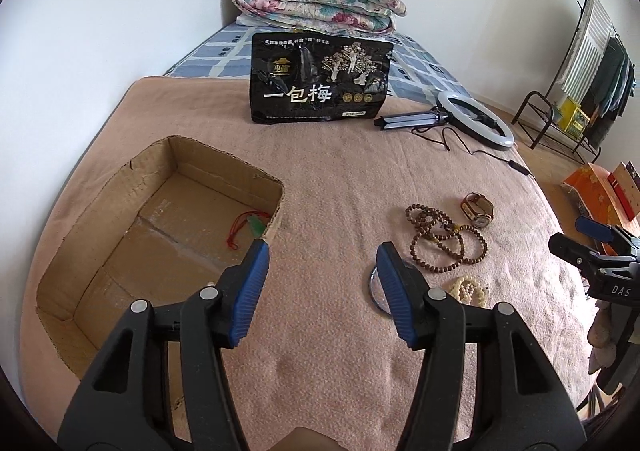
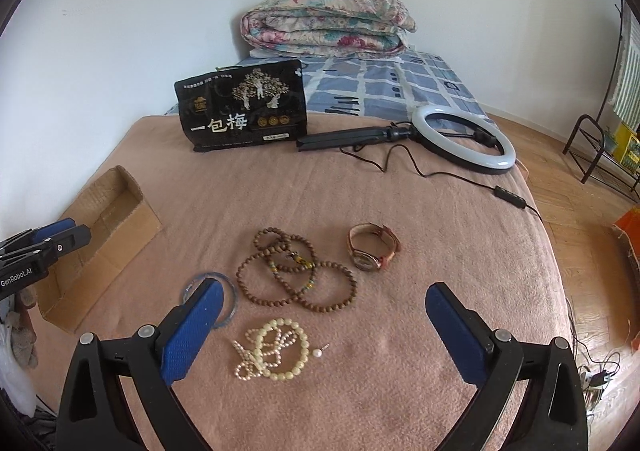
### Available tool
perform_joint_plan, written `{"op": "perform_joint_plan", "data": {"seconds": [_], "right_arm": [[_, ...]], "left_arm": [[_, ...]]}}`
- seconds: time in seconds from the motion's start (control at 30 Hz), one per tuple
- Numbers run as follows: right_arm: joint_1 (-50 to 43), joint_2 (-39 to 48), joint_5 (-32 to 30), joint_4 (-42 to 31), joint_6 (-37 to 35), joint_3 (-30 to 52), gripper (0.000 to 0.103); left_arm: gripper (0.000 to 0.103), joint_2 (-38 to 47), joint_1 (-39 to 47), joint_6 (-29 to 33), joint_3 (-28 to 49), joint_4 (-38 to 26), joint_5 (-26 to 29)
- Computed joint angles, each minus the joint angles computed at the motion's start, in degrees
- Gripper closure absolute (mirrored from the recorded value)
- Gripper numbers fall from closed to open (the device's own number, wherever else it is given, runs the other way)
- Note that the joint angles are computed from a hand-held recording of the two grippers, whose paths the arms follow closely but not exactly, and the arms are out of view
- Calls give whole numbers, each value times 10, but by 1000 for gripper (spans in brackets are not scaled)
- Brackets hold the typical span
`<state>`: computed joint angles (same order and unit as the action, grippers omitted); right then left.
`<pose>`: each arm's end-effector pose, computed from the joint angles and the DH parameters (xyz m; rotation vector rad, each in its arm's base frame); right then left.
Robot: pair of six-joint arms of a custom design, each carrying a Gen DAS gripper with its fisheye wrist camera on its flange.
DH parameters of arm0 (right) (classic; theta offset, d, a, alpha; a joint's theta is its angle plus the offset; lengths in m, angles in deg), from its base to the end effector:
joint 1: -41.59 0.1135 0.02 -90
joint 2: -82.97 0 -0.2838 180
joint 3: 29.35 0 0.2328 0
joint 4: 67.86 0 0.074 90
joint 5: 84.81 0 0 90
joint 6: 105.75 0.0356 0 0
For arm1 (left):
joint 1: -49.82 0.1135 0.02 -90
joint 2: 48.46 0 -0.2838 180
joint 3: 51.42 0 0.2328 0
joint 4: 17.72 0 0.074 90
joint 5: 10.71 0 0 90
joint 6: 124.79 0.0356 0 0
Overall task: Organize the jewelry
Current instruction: 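Move left tool to the blue bangle while right tool approaches the pale bead bracelet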
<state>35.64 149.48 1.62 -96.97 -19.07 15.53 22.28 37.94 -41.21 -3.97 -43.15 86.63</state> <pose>0.1918 -0.0178 0.2032 0.0290 2.4538 0.0055 0.2068 -0.0482 0.2072 0.1746 2.4278 -0.2999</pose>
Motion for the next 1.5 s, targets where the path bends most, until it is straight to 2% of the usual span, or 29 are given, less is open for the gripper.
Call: {"op": "perform_joint_plan", "data": {"seconds": [0.23, 0.33, 0.47, 0.67, 0.77, 0.83, 0.9, 1.07, 1.5], "right_arm": [[-61, 32, -35, 38, -56, -40, 3], [-85, 61, -61, 45, -74, -45, 8], [-111, 110, -85, 56, -86, -48, 22], [-129, 147, -97, 75, -102, -57, 27], [-127, 161, -105, 76, -102, -56, 29], [-119, 170, -106, 78, -101, -57, 34], [-106, 176, -101, 78, -98, -57, 46], [-93, 193, -130, 64, -86, -56, 55], [-55, 248, -128, 96, -37, -63, 63]], "left_arm": [[43, 30, -61, -14, -7, 19, -22], [40, 47, -81, -20, -8, 30, -26], [40, 67, -104, -28, -6, 39, -34], [40, 91, -118, -28, -6, 51, -38], [40, 105, -120, -29, -7, 56, -37], [40, 115, -124, -28, -6, 60, -40], [40, 122, -129, -26, -8, 66, -43], [40, 143, -135, -16, -11, 81, -46], [40, 220, -164, -26, -4, 121, -36]]}}
